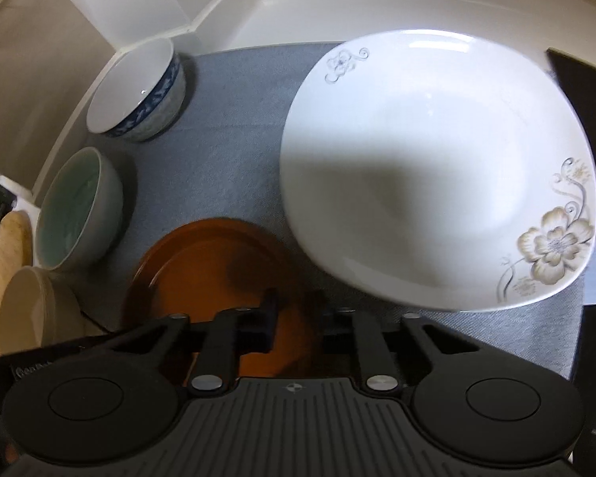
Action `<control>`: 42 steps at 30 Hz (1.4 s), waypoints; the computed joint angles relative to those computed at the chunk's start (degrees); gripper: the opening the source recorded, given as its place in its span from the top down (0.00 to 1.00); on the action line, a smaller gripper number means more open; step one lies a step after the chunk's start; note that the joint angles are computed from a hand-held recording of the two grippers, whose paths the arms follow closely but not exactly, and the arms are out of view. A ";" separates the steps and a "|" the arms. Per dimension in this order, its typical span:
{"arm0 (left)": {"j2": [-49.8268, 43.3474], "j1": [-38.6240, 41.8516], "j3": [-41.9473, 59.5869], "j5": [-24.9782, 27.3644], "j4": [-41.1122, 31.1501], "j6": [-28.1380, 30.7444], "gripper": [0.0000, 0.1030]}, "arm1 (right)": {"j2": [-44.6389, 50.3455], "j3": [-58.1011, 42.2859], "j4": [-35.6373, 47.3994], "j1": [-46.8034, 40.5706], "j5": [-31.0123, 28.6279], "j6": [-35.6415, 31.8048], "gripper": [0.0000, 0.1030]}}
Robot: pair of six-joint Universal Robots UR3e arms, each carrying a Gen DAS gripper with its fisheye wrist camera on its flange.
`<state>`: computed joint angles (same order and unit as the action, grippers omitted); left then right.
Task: Organize plates and bowls
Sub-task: 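Reach both tools to the terracotta plate and close them on its rim, then carry the terracotta plate onto the white square plate and open both tools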
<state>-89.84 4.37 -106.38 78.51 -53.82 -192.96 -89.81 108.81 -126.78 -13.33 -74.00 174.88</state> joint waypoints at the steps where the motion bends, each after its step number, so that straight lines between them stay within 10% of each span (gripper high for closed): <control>1: -0.38 -0.07 0.14 0.37 0.28 -0.30 0.90 | 0.29 0.04 -0.87 0.51 -0.42 -0.17 0.89; 21: 8.16 1.79 0.64 -4.06 -2.53 3.75 0.94 | -9.74 0.65 -2.94 -2.45 3.59 -4.06 0.91; 42: -32.01 -18.40 44.57 0.08 -3.16 3.47 0.94 | -3.11 -0.56 -8.17 -18.81 -0.71 -5.76 0.91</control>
<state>-121.85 -14.04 -61.81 78.59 -56.98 -189.49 -92.92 108.24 -134.95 -32.14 -74.71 169.12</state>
